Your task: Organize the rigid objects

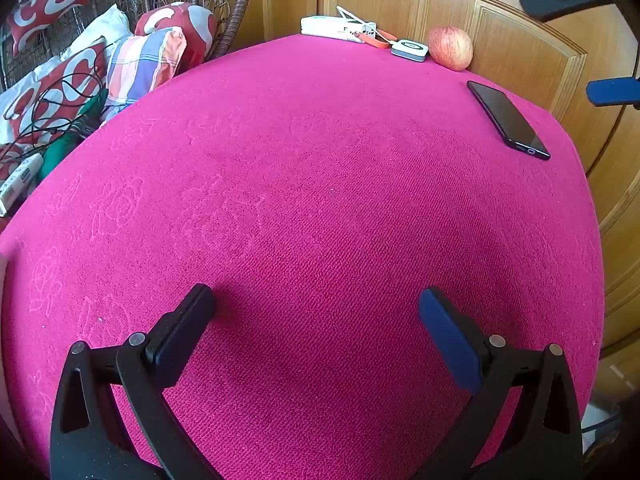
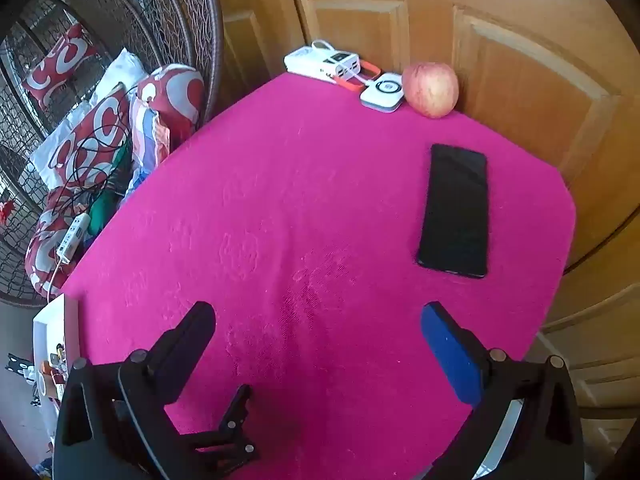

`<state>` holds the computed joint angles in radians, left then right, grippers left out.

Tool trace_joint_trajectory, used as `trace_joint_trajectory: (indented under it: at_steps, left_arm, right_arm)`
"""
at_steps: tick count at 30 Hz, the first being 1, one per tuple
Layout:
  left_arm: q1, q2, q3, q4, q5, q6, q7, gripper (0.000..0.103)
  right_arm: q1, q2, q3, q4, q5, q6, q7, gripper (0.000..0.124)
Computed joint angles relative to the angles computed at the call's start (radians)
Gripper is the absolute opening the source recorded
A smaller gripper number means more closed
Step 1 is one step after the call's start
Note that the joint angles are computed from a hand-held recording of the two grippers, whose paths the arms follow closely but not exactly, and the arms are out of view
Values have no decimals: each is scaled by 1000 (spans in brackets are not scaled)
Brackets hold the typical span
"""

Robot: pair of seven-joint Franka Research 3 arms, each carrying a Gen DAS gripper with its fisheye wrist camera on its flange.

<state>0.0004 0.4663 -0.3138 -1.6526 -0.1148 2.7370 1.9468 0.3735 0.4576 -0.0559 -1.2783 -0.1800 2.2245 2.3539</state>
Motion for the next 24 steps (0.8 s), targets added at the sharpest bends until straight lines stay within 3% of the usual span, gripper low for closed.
trace_joint_trajectory:
  at_steps: [4,8,16,24]
  left_arm:
    - [3,0,-4,-1,-5,1,3,103]
    - [3,-3,-4,-4,-6,2,2,103]
    - [2,0,-3,1,-6,-3,2,103]
    - [3,0,-4,1,-7,-3,3,103]
  right_arm:
    - [-27,21,10,56,56,-17,-16,103]
    - [-3,-97,-8,-77,-11,80,21,103]
    - [-13,-80,3,28,-23,14,60,103]
    - [-6,-131,17,-74,-35,63,61,103]
